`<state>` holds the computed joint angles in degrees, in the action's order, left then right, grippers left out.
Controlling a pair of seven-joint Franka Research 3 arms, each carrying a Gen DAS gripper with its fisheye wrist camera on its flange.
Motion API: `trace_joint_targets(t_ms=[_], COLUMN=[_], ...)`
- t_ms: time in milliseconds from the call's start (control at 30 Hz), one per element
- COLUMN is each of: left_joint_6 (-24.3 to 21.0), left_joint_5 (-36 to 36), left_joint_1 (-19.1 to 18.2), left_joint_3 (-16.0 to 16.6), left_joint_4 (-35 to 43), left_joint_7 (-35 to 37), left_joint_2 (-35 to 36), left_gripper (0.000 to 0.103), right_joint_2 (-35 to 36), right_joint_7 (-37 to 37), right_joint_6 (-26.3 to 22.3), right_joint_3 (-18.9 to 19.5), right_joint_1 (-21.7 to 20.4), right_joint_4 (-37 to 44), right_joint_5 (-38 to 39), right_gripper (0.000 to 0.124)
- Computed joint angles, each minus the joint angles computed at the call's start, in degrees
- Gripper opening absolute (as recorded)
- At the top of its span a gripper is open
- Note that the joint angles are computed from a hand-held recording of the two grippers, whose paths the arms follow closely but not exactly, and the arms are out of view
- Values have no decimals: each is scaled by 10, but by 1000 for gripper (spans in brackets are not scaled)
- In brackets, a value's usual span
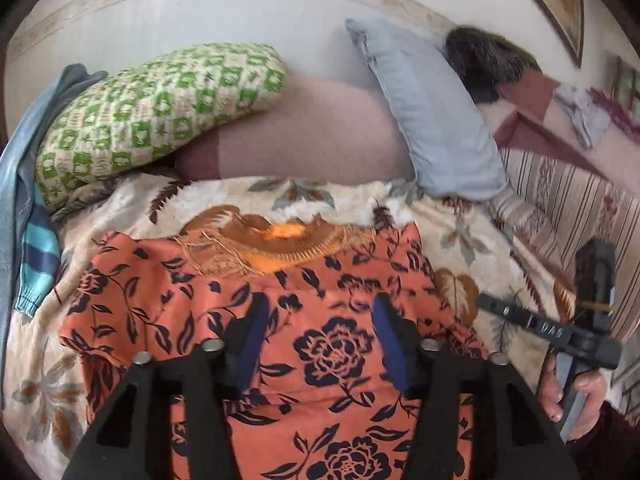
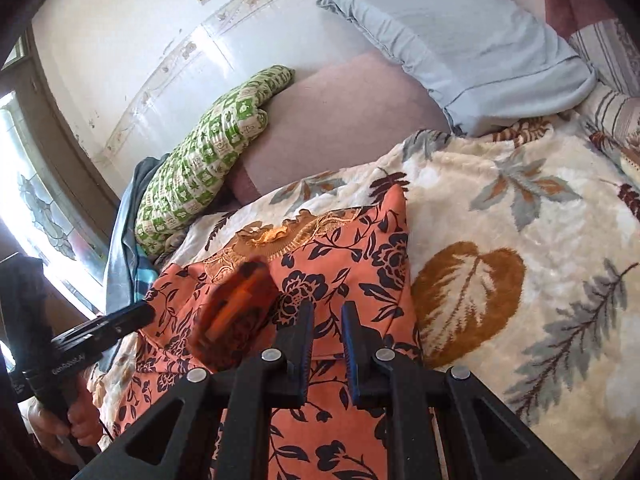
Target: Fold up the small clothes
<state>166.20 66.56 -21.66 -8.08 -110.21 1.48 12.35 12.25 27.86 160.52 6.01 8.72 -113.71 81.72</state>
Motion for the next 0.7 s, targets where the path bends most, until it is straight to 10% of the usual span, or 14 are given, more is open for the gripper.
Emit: trace_joint_targets(t_ms=[133,200,333,600,700], left_joint_6=[-60,-99,-57,-83,-87], left_joint_5=[157,151,135,67,16], left_joint_1=[10,33,98,128,125], left_joint_3=[31,29,37,16,13], left_joint_4=[-50,-81,-130,-112,-100], left_joint_7=[-199,-220,-314,-261,-188], left_joint_2=[-66,-82,-79,-28,-11], left_gripper=[81,81,81,77,46], right_joint_2=[30,43,88,150,141], right_joint_7=[48,71,162,275,261], right_joint_6=[-83,-102,-139,-155,-129], right_joint_3=[2,7,6,16,30], right_joint_1=[-9,-12,-13,4,-3], right_joint_4=[29,38,83,148,135], right_joint_5=[-30,-25,-94,-262,-274], right_gripper=[37,73,73,31,8])
